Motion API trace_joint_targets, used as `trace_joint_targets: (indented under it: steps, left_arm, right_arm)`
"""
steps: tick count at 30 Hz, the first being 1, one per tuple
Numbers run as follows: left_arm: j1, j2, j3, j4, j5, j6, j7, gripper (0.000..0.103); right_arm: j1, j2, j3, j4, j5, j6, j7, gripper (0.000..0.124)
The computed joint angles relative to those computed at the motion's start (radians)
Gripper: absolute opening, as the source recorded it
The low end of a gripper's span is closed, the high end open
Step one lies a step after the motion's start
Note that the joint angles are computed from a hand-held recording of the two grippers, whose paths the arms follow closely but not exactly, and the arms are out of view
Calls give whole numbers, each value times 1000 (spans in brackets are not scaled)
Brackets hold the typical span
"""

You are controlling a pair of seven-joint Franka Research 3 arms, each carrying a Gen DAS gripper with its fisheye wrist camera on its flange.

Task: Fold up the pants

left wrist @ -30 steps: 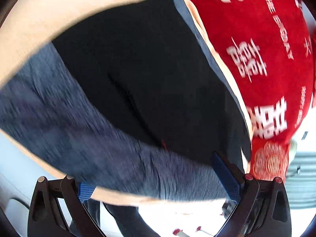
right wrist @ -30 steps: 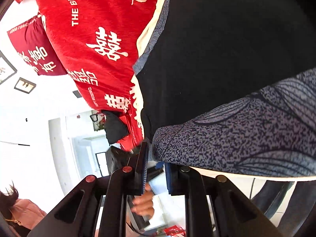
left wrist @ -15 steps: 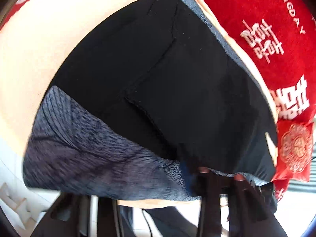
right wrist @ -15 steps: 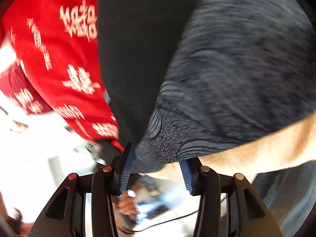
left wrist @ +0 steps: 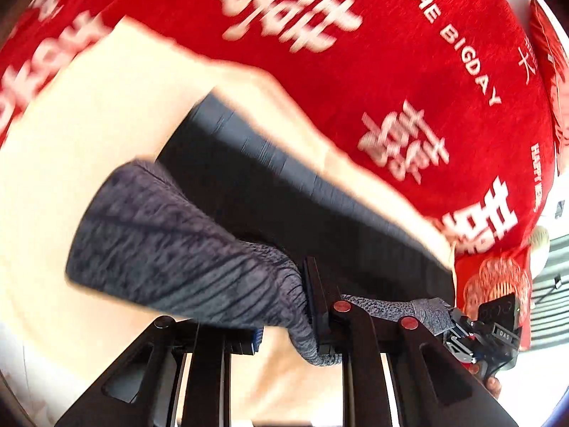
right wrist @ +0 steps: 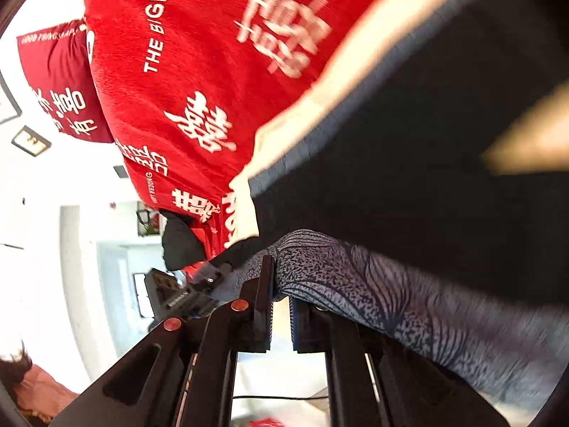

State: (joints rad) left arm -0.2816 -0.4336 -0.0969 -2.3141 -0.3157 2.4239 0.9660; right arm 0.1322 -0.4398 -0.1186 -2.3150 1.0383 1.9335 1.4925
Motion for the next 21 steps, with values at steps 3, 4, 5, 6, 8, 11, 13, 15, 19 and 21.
trace_joint_targets:
  steps: [3,4,5,6,8,11,13,15,19,21]
  left_arm:
    - [50,173,-28,138,104,20,-25,21]
    - [66,218,-36,171,136,15,-40,21]
    - [82,269,-45,210,172,4,-64,21]
    - [95,314,-52,238,206,-8,-85,21]
    - [112,398,-67,295,272,-42,-142,25]
    - [125,484,-75,353,297,-81,-178,26]
    - [131,489,-79,369,306,-107,-183,26]
    - [133,470,-84,381,311,-140,-164,26]
    - [118,406,-99,411,467,-269,-233,70]
    - [111,379,-102,399,497,-278,-226,71]
  right_arm:
    - [11,212,-23,197,-49,-36,-40,11]
    - [-14,256,-9,233,-60,-60,-58,11]
    - [-21,327,-1,293,-76,-70,-66,12]
    - [-31,384,10,338,-85,-80,-68,12]
    - [-48,476,35,399,-113,-87,-57,12]
    - [-70,584,67,464,-170,-100,-23,12]
    - [-81,620,83,482,-190,-97,-6,13]
    - [-97,626,94,492,-179,-116,6,29]
    - [-110,623,115,556,-172,-203,-68,84]
    - [-94,597,124,579,-223,-227,-95,84]
